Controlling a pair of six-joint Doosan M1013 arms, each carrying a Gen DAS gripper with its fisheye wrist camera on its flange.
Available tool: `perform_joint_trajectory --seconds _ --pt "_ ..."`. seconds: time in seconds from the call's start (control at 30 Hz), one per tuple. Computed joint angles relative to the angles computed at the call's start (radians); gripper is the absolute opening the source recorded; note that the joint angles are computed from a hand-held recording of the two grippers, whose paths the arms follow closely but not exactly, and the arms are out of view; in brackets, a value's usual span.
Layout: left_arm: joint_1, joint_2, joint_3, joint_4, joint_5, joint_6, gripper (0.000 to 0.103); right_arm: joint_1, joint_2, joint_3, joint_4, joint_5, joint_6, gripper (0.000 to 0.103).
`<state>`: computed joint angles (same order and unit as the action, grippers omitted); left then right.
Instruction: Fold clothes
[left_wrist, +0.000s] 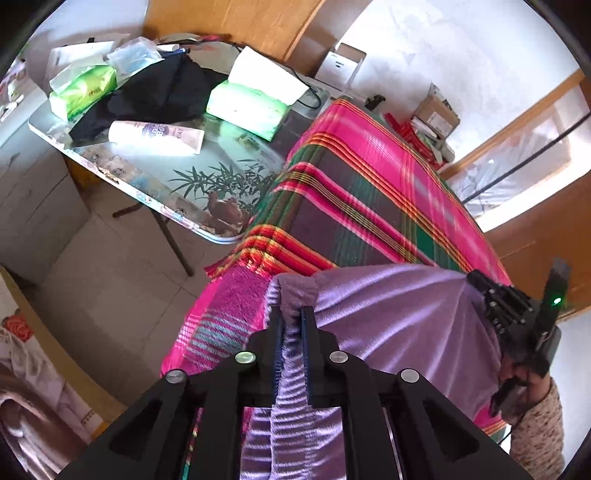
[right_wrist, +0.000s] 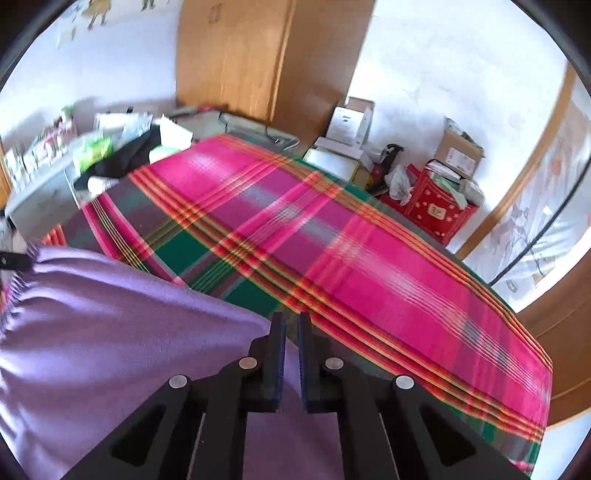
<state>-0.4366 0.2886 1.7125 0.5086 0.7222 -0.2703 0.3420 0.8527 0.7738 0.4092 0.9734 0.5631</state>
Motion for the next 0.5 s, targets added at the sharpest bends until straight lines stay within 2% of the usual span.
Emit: perform_joint_trajectory --seconds 0.17,0.27,0.4,0.5 --pt "-0.029 0.006 -0.042 -0.007 0.119 0.05 0.017 -0.056 -0.059 0.07 0.044 -0.063 -0.047 0.011" --pt "-0.049 0.003 -0.06 0.009 0.159 0.053 0.017 -0.111 -0.09 0.113 0.092 -0.062 -0.075 0.018" --pt "-0.076 0.004 -0.1 0.039 0.229 0.07 0.021 -0.17 -0.111 0.144 0.069 -0.08 -0.032 0.02" --pt "-0.092 0.012 -0.132 0.065 0.251 0.086 0.021 -0.207 -0.108 0.136 0.064 -0.048 0.026 0.022"
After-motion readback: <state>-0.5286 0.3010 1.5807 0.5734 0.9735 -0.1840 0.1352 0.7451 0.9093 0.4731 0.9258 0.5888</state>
